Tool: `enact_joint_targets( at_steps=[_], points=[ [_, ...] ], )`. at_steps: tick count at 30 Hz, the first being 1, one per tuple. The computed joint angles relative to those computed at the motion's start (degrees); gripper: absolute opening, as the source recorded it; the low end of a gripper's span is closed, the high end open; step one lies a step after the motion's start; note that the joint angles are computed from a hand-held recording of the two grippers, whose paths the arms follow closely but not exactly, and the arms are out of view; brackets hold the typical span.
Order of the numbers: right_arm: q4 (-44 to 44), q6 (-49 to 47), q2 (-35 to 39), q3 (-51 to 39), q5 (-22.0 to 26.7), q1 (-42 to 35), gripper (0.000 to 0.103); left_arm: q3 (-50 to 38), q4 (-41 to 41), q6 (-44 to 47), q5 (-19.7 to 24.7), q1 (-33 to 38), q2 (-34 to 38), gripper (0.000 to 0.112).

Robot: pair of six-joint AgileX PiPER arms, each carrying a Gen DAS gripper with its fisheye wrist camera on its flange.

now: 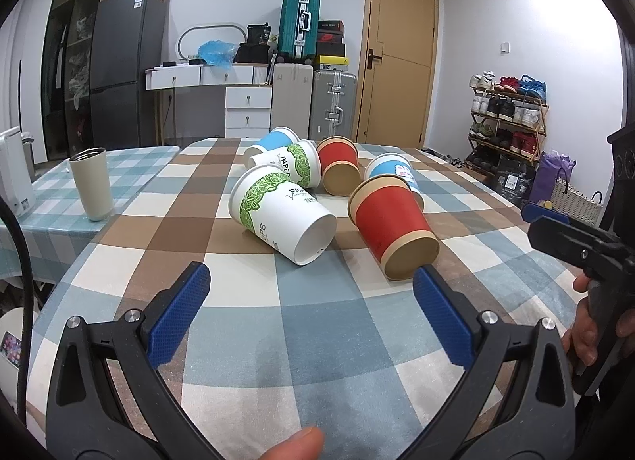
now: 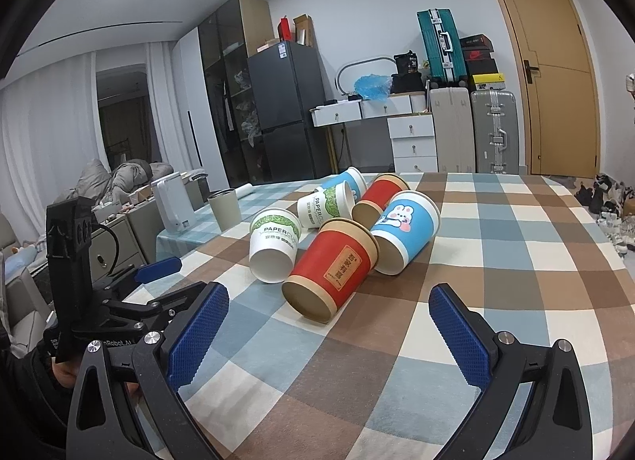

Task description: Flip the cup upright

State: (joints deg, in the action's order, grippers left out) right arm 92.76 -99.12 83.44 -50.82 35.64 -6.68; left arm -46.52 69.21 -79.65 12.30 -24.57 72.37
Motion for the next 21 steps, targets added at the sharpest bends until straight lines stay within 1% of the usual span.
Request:
enact_joint_targets(
  at_steps=[1, 4, 5, 8, 11, 13, 14, 16, 18, 19, 21],
  points=[
    [-0.26, 0.46, -0.04, 0.06, -0.15, 0.0, 0.103, -1.24, -1.91, 2.12, -0.46, 0.79, 1.27, 0.102],
    [-1.92, 2.74, 0.39, -1.19, -1.22, 0.43, 0.103, -2.64, -11.6, 11.24, 1.54, 0.33, 1.46, 0.102],
    [-2.35, 3.22, 0.37, -1.38, -1.32, 0.48, 0.103, -3.61, -13.94, 13.49, 1.3, 0.97, 2.12, 0.102],
    [-3.51, 5.0, 0.31, -2.03, -1.75, 0.73, 0.103, -4.66, -16.65, 15.69, 3.13, 0.38, 1.75, 0.102],
    [-4.37, 6.16, 0.04, -2.26, -2.21, 0.93, 0.103, -5.86, -15.05, 14.47, 4.28, -0.09, 1.77, 0.102],
    [-4.17, 6.01, 0.27, -2.46, -2.28, 0.87, 0.103, -8.56, -14.46, 14.54, 7.66, -0.98, 3.27, 0.102],
    [-4.28, 6.23, 0.39, -2.67, -2.3, 0.81, 0.103, -9.54, -14.98, 15.04, 8.34, -1.06, 3.94, 0.102],
    [-4.12, 6.23, 0.58, -2.84, -2.21, 0.67, 0.103, -11.94, -17.75, 16.97, 10.01, -0.97, 5.66, 0.102],
    [-4.27, 6.47, 0.44, -2.86, -2.29, 0.63, 0.103, -15.18, -20.84, 19.15, 13.29, -1.14, 8.15, 0.102],
    [-4.25, 6.44, 0.37, -2.83, -2.43, 0.7, 0.103, -16.98, -23.14, 21.2, 14.98, -1.06, 9.48, 0.102],
    [-4.55, 6.66, 0.57, -3.12, -2.35, 0.54, 0.103, -22.19, -32.47, 30.03, 16.37, 1.48, 13.39, 0.102]
  ],
)
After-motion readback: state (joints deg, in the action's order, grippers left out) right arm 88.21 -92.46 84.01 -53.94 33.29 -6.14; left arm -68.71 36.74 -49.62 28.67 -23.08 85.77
